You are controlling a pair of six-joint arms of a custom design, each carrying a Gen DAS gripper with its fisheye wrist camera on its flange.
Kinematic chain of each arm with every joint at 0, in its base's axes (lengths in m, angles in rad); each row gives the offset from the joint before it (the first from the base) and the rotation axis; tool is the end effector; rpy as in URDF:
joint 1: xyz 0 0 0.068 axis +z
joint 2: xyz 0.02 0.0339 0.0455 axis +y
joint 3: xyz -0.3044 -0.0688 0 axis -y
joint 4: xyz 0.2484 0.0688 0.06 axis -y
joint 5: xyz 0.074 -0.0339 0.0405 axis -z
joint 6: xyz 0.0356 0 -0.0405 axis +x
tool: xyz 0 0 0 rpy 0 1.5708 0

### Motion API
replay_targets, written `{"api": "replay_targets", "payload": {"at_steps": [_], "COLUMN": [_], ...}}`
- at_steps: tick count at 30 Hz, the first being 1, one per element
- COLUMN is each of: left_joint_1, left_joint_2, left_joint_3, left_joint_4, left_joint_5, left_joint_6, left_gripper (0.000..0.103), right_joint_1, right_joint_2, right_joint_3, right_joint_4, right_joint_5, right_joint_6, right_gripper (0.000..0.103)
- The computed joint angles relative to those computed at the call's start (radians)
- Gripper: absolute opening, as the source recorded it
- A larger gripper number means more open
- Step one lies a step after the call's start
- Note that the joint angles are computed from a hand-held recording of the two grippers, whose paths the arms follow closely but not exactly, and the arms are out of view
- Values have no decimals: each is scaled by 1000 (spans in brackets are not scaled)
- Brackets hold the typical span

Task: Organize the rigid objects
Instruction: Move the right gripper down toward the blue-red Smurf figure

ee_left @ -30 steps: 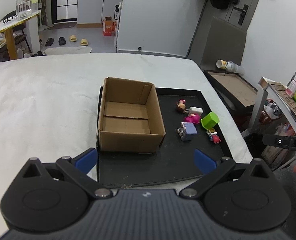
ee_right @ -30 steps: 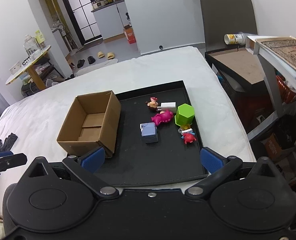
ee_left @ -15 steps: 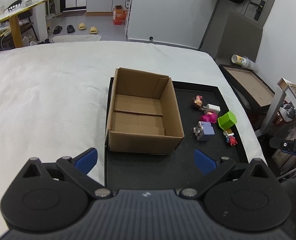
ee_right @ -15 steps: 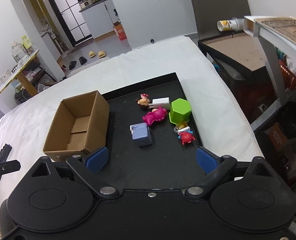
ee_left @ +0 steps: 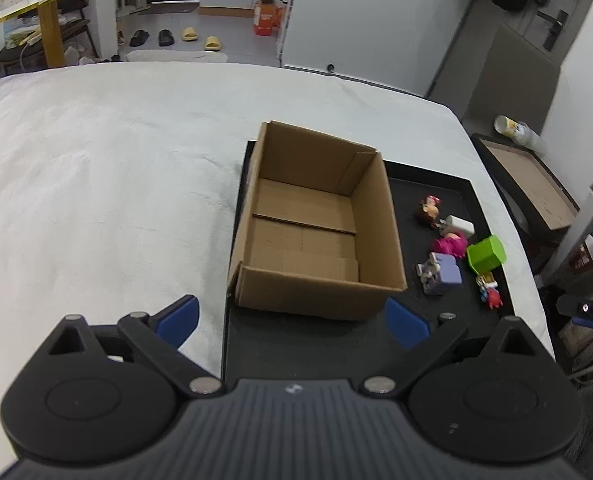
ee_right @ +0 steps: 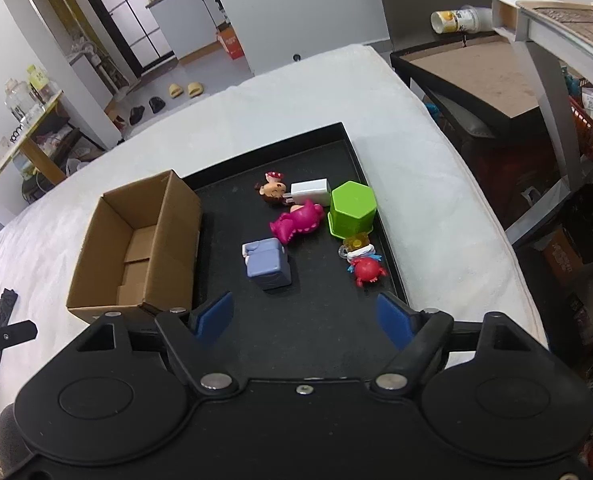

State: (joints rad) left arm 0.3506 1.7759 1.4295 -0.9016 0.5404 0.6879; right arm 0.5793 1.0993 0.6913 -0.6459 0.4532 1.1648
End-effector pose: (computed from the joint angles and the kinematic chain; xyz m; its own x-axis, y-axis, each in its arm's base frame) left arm 0.3530 0.1096 0.2845 -0.7778 0.2953 -0.5549 0.4564 0.8723 -0.1755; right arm 0.1641 0.0887 0.2490 -0.5731 0.6121 -0.5449 0.5455 0.7811 0.3037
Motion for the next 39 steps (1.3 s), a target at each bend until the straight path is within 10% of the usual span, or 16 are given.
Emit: {"api": "replay_targets", "payload": {"at_steps": [16,39], "left_joint_1": [-56,-151], "left_joint_2": [101,265], "left_joint_3": [26,131], "left_joint_4": [115,166], "left_joint_5": [-69,-178], "left_joint_6": [-144,-216], "left_gripper": [72,53], "right_joint_1": [-328,-514], "right_joint_2": [147,533], "right_joint_3": [-22,15], "right_joint_4": [183,360], "right_joint_5": [-289,-347], "right_joint_6": [-280,-438], "right_gripper": [47,44]}}
